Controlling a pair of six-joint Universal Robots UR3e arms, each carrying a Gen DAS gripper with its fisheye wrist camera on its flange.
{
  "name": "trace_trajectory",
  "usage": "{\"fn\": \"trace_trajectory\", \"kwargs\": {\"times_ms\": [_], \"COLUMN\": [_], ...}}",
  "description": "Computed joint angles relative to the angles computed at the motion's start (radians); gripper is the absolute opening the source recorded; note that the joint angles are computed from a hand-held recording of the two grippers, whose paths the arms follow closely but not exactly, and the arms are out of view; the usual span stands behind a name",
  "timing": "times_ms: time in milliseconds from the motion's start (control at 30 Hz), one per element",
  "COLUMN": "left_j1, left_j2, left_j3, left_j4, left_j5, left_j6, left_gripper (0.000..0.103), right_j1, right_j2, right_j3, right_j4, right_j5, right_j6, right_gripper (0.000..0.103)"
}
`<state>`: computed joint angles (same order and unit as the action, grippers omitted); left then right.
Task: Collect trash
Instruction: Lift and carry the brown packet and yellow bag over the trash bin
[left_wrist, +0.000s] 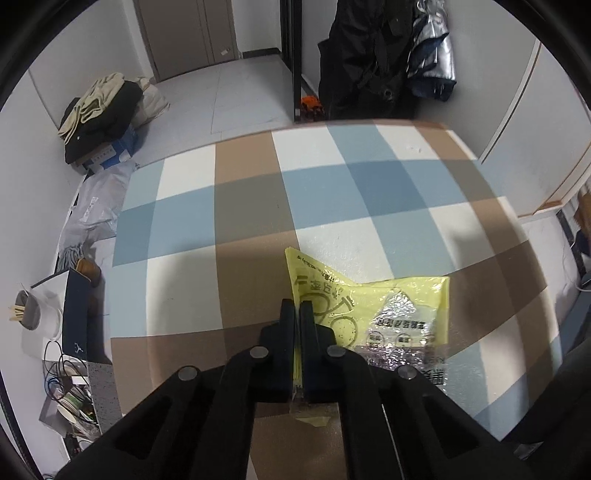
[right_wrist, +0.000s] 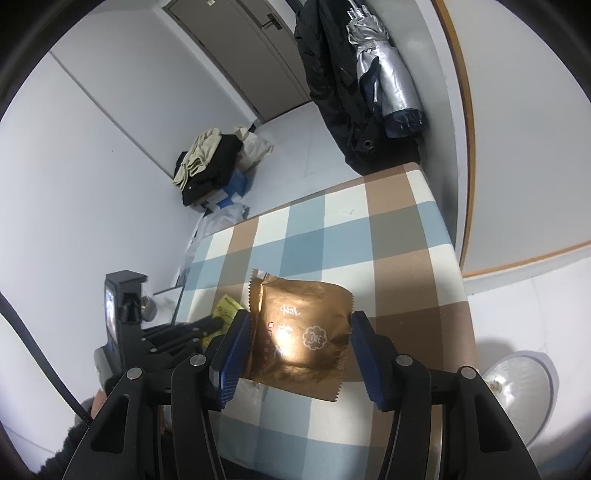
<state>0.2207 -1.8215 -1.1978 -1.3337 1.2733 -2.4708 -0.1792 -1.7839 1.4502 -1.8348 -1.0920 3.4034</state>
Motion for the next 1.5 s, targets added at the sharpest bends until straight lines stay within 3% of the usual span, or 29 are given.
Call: {"fn": "trace_trajectory", "kwargs": {"times_ms": [433, 767, 1033, 1333, 1500], "left_j1": [0.034, 0.072, 0.097, 0.057, -0.011], "left_j2": [0.090, 0.169, 0.195, 0.205, 0.204], "left_j3": [-0.039, -0.076, -0.048, 0.031, 0.069], "left_j4": [0.014, 0.048, 0.016, -0.041, -0.063], "left_j5": [-0.055, -0.090, -0.161, -0.231, -0.253], "left_j6": [0.016, 0.084, 0.087, 0.058, 0.015], "left_gripper": [0.000, 0.000, 0.000, 0.000, 0.000], "right_j1": [-0.008, 0.021, 0.016, -0.162, -0.439], "right_j2": [-0.041, -0.038, -0.057, -0.086, -0.170], "right_j3": [0.025, 0.031, -0.006, -0.208, -0.369], "right_j4": [-0.004, -0.049, -0.024, 0.170, 0.487], "right_j5": [0.002, 0.002, 0.007, 0.109, 0.255], "right_j6": [0.004, 0.034, 0.033, -0.078, -0.277], "right_gripper": [0.055, 0.055, 0.055, 0.054, 0.055]}}
